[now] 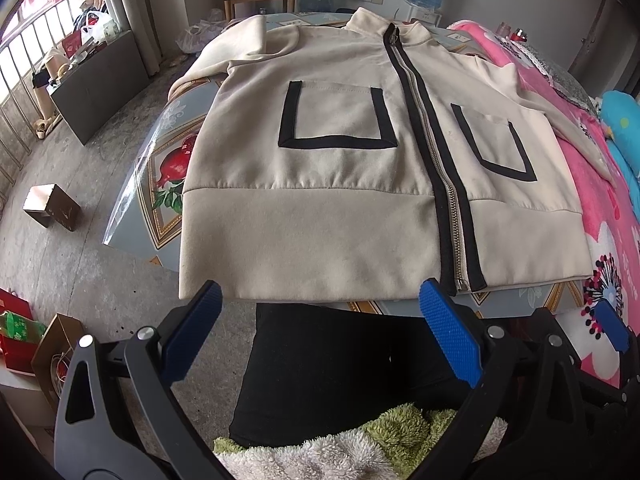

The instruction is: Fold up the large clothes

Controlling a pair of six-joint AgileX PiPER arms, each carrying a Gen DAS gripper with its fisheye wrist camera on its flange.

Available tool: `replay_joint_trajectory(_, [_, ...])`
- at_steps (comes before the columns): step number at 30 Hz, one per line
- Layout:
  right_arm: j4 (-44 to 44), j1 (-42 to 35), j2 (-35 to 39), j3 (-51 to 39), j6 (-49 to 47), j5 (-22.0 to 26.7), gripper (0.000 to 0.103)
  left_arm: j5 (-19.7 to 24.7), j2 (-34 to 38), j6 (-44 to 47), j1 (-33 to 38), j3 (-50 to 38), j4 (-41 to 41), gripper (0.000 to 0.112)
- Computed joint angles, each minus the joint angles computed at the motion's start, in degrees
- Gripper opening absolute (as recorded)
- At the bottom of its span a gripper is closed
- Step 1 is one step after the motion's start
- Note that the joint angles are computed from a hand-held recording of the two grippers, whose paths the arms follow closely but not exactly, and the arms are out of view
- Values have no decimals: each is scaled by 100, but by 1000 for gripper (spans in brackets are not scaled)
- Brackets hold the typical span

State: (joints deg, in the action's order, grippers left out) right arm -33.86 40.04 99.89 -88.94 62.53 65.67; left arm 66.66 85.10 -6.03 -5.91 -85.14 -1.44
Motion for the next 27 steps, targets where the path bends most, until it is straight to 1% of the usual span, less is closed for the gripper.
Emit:
replay_joint_trajectory(16, [-10, 12, 9, -48, -25, 19, 98, 88, 30, -48, -10, -89, 37, 96])
replay_joint_trajectory(22, [-7, 12, 24, -73, -28, 30, 98, 34, 21, 12, 54, 13, -17, 96])
replay_joint_trajectory(27, [5, -34, 177, -296, -95, 141, 98, 62, 215, 127, 130, -124, -117, 96])
